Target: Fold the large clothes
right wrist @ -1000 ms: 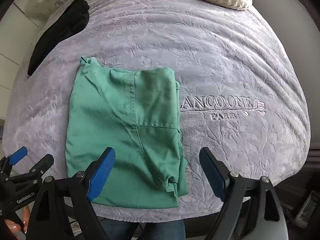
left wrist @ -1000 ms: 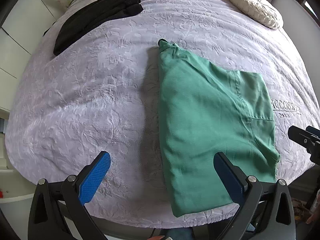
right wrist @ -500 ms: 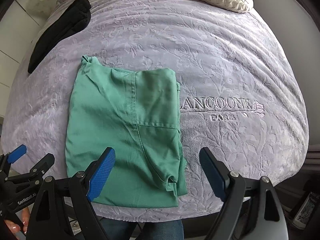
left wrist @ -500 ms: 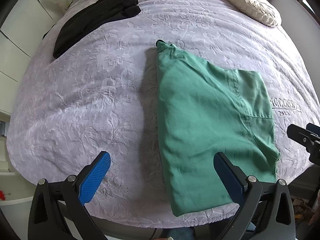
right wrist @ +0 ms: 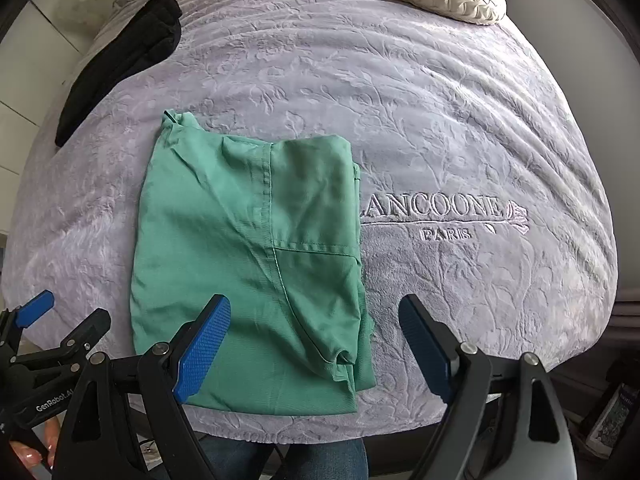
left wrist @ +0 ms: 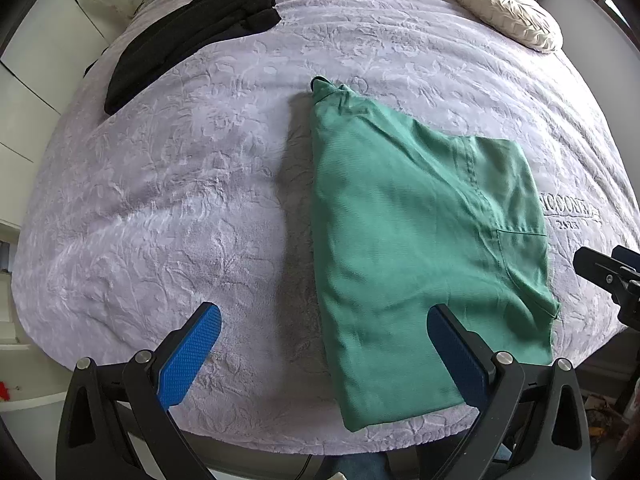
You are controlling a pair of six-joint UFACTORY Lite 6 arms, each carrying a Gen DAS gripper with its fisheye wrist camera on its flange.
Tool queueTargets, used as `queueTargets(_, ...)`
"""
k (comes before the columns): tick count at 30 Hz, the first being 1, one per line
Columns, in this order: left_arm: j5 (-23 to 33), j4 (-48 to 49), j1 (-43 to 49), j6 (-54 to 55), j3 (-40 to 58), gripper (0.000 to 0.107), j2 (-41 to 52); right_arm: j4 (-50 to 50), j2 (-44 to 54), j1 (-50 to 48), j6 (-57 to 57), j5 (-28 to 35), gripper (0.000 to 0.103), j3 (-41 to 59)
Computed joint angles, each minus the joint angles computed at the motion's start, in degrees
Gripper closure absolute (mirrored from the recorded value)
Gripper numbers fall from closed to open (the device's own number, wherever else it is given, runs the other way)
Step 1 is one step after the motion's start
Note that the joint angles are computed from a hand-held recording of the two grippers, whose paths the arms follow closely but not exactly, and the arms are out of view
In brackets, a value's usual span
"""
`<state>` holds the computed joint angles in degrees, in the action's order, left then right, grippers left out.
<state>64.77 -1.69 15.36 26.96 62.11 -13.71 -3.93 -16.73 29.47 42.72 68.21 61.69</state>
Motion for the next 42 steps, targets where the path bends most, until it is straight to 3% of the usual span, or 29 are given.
queueTargets(42, -0.65, 0.09, -0.49, -1.13, -1.86, 0.004, -0.66, 0.01, 2.12, 0.06, -2.61, 0.66, 0.015, 1.21)
